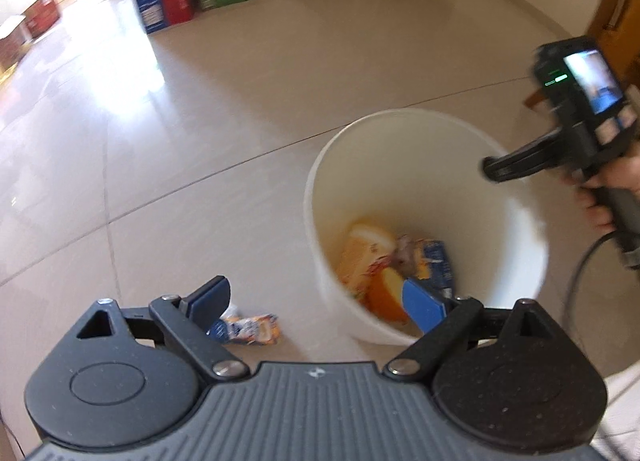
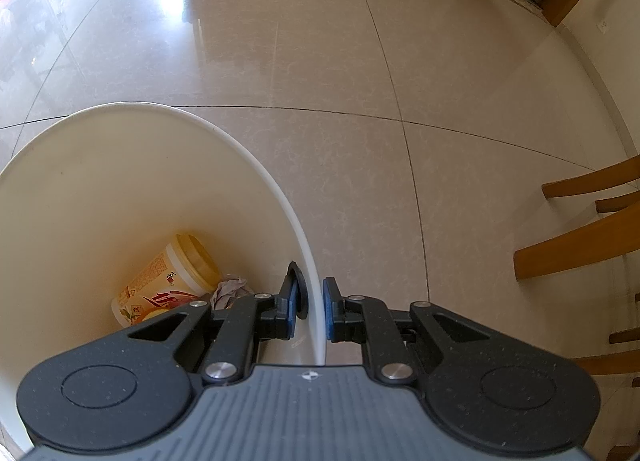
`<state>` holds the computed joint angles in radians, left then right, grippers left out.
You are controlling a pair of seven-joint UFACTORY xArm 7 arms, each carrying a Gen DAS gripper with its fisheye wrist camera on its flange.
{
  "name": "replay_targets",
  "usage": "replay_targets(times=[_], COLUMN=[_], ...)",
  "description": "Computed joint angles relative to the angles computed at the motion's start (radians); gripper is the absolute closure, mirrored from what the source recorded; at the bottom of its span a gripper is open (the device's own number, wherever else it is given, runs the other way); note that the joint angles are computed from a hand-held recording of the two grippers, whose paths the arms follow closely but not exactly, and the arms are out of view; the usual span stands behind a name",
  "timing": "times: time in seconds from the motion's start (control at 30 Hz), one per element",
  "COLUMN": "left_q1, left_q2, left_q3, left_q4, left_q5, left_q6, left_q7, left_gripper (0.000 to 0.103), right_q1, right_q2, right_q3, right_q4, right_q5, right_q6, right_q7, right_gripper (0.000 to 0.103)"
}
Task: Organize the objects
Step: 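Move the left gripper down to the red-printed bread packet, then close the left gripper on the bread packet and lift it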
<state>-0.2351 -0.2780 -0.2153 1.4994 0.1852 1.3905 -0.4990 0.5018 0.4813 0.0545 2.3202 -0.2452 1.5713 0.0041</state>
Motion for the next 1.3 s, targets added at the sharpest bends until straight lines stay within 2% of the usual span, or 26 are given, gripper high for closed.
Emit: replay_targets(times=[0.13, 0.27, 0.43, 0.57, 0.7, 0.83, 1.03, 1.1, 1.3], left_q1=[0.019, 0.041, 0.077, 0.081, 0.069, 0.084, 0.077, 0.074, 0.083], left_q2=[-0.117, -0.256, -0.402, -0.456, -0.494, -0.493, -0.462, -0.469, -0.414], left_q3=[0.016, 0.017, 0.0, -0.035, -0.019, -0.018, -0.012, -0.01, -0.016], left_q4=[-0.195, -0.45, -0.752, -0.907, -1.01, -1.06, -1.094, -1.116, -1.103], left_q5=[-0.027, -0.048, -0.084, -0.053, -0.042, -0.027, -0.007, -0.011, 0.013], left_q6=[-0.043, -0.109, -0.177, -0.218, -0.271, -0.322, -0.348, -0.39, -0.421], left_q7=[-0.069, -0.145, -0.311, -0.396, -0.415, -0.449, -0.449, -0.462, -0.462], left_gripper=[0.008, 0.005, 0.005, 0.006, 0.006, 0.005, 0.005, 0.005, 0.006], right_q1=[-0.001, 0.0, 0.001, 0.002, 0.001, 0.01, 0.021, 0.026, 0.029], right_q2=[-0.006, -0.008, -0.022, -0.028, -0.022, -0.021, -0.027, -0.029, -0.035], right_q3=[0.001, 0.002, 0.004, 0.007, 0.007, 0.006, 0.005, 0.005, 0.006], right_q4=[-0.012, -0.016, -0.04, -0.053, -0.042, -0.041, -0.058, -0.063, -0.076], right_q5=[0.001, -0.001, -0.007, -0.013, -0.009, -0.023, -0.042, -0.051, -0.062], right_q6=[-0.007, -0.009, -0.022, -0.028, -0.019, -0.018, -0.026, -0.029, -0.037], right_q7=[0.001, 0.004, 0.003, 0.005, 0.015, 0.007, 0.008, 0.005, 0.003], right_gripper=[0.087, 0.087, 0.087, 0.087, 0.087, 0.086, 0.086, 0.086, 0.085])
